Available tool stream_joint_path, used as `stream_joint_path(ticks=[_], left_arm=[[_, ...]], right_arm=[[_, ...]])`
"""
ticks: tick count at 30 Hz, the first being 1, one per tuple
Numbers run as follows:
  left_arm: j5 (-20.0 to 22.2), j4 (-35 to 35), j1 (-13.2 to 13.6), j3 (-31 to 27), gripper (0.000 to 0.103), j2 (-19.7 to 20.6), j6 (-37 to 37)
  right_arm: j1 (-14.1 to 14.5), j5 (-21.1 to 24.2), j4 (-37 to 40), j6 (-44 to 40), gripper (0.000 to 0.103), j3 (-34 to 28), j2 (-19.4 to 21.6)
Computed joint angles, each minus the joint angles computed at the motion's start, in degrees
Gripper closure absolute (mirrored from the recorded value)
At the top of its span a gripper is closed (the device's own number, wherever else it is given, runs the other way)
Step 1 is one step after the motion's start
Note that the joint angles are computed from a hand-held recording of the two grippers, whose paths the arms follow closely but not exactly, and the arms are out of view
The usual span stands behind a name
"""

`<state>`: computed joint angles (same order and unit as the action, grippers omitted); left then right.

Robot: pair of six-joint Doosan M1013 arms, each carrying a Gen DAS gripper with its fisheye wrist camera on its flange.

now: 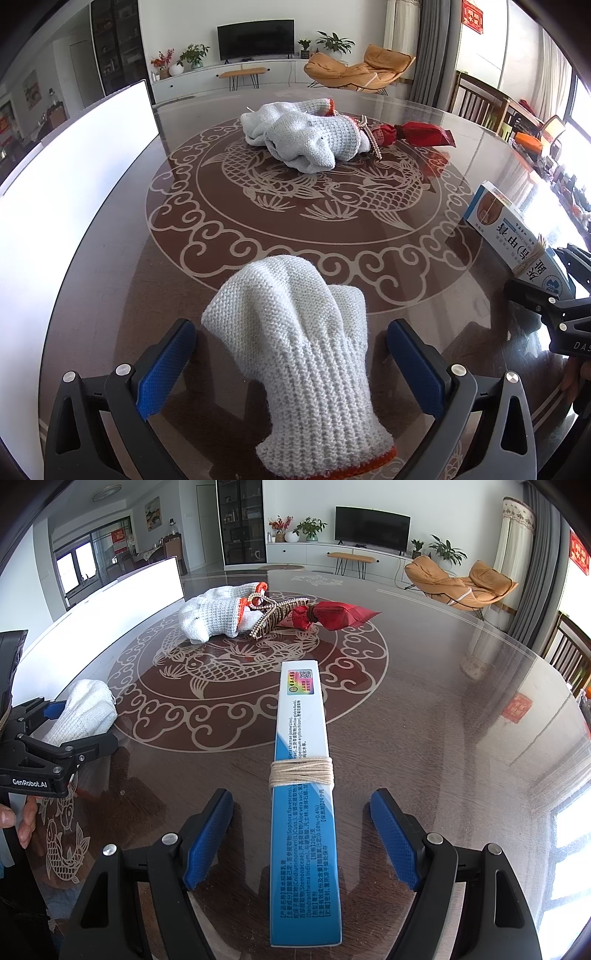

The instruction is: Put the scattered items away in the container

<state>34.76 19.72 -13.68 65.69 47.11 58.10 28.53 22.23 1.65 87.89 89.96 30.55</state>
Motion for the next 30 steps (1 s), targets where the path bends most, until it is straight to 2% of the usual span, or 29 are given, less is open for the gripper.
stream_joint_path(ticks=[27, 30], left_arm=[[-0.12, 0.27, -0.06, 0.05, 0.0, 0.03, -0.3], [-0.48, -2.39, 0.26, 0.29, 0.0, -0.19, 3.9]], right_arm=[[0.0, -0.02, 0.02, -0.02, 0.025, 0.02, 0.0], [0.0, -0.02, 0.02, -0.02, 0.025, 0.02, 0.0]])
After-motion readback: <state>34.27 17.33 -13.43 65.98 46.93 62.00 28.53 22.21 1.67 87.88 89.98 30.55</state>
